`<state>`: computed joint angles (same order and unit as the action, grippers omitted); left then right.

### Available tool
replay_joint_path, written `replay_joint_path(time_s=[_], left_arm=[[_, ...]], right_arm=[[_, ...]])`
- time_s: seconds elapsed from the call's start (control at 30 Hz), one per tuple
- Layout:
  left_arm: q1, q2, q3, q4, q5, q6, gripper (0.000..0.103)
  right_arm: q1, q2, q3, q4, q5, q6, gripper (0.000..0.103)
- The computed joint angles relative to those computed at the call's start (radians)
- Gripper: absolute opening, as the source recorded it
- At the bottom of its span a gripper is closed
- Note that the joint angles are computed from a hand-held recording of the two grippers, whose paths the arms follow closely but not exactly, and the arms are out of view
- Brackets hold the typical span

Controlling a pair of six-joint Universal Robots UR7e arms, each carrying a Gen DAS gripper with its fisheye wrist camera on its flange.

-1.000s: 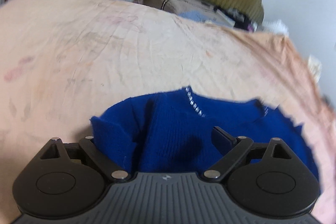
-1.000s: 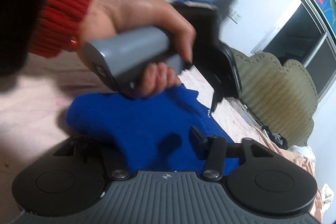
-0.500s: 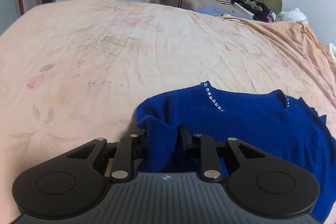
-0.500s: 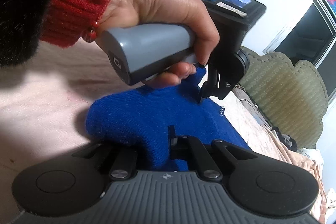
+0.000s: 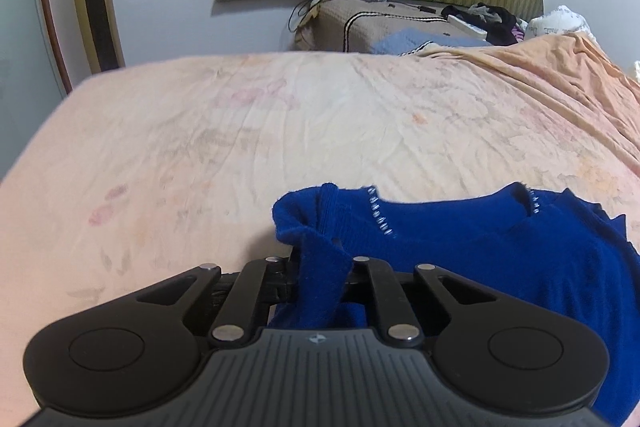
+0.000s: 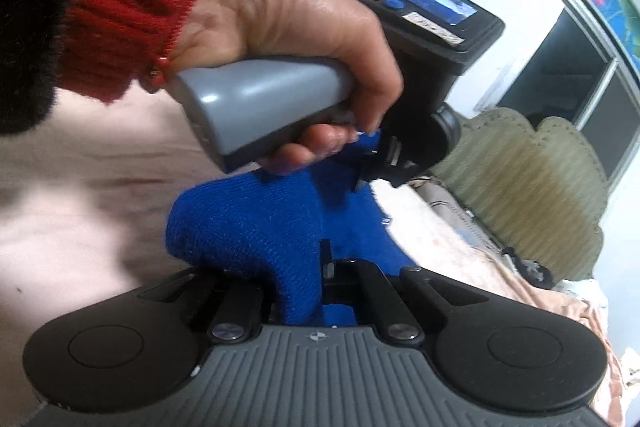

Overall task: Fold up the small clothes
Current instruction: 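Grasp the sweater edge with the left gripper while the right gripper grasps it too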

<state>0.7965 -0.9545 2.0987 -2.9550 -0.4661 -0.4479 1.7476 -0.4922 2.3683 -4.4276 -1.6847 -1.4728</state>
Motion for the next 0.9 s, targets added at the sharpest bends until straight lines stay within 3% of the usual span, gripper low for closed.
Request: replay_joint_path(time_s=[0.27,0.63,0.9], left_arm=[[-0.059,0.067,-0.088,0.099,0.062,-0.046,0.010],[-0.088,0.221,-0.270,0.165,0.024,-0.055,0.010],[-0.098,0.373,-0.431,0.160,-0.011,0.025,0.010]], right_arm=[[-0.077,-0.112,0.052,-0.026,0.050,0.038,0.003],[-0.219,-0.295,0.115,0.037,0.134,0.101,0.003],[-0.316,-0.433,0.114,0.143,0.158,0.202,0.003]])
